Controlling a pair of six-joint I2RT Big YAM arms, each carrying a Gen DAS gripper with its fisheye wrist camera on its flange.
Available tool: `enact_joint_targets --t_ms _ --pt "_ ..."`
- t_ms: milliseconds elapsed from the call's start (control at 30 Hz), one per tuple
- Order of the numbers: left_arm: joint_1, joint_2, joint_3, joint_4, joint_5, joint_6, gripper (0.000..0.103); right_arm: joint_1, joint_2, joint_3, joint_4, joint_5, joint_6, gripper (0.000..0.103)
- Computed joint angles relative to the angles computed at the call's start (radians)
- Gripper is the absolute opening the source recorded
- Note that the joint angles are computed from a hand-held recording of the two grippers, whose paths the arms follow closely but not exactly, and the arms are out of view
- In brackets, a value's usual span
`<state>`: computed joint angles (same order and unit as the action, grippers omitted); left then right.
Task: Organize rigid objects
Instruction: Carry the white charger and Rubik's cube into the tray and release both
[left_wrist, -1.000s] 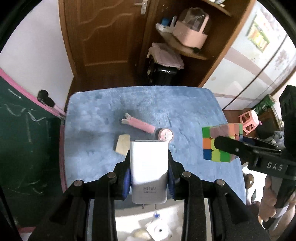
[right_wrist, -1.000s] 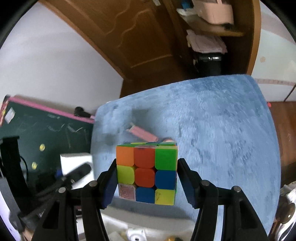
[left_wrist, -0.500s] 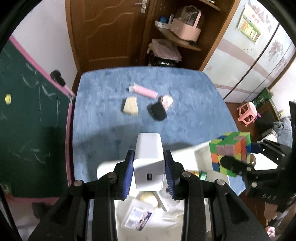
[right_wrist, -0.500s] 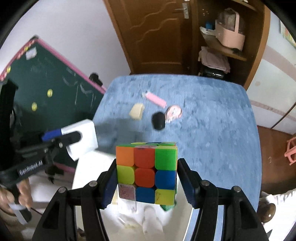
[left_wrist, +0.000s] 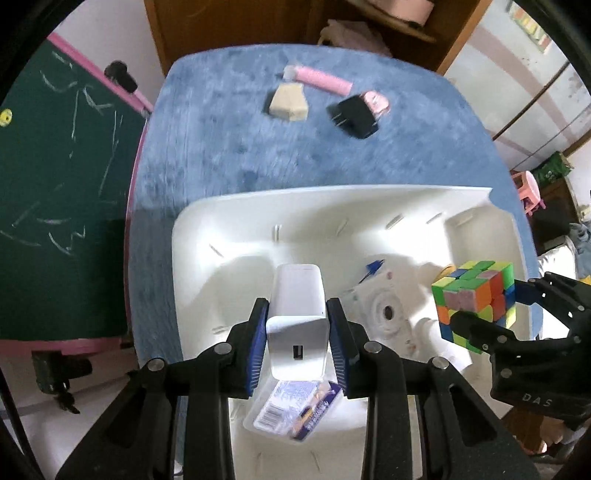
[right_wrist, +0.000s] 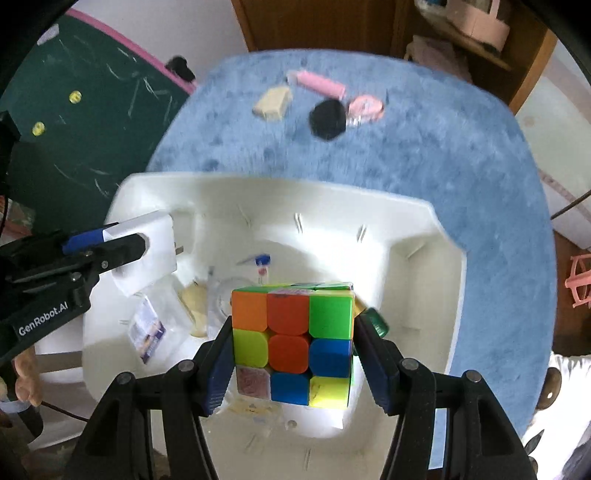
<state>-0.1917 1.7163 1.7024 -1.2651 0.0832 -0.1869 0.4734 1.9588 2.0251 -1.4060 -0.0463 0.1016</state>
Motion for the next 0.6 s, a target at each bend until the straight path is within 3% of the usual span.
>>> enact_joint_targets --t_ms 200,467,600 --pt "0.001 0.020 -0.003 -0.001 -0.004 0.006 0.034 0.009 0.017 -0.022 -0.005 0.020 -0.012 0.062" --pt "-0.010 0.040 0.020 -0.021 -0.007 0.022 0.036 0.042 0.018 -0.033 0.025 0.114 -0.094 0.062" --pt "-0.012 0.034 0.027 -0.014 -0.003 0.022 0.064 0.054 0.005 -0.047 0.051 0.127 -0.134 0.063"
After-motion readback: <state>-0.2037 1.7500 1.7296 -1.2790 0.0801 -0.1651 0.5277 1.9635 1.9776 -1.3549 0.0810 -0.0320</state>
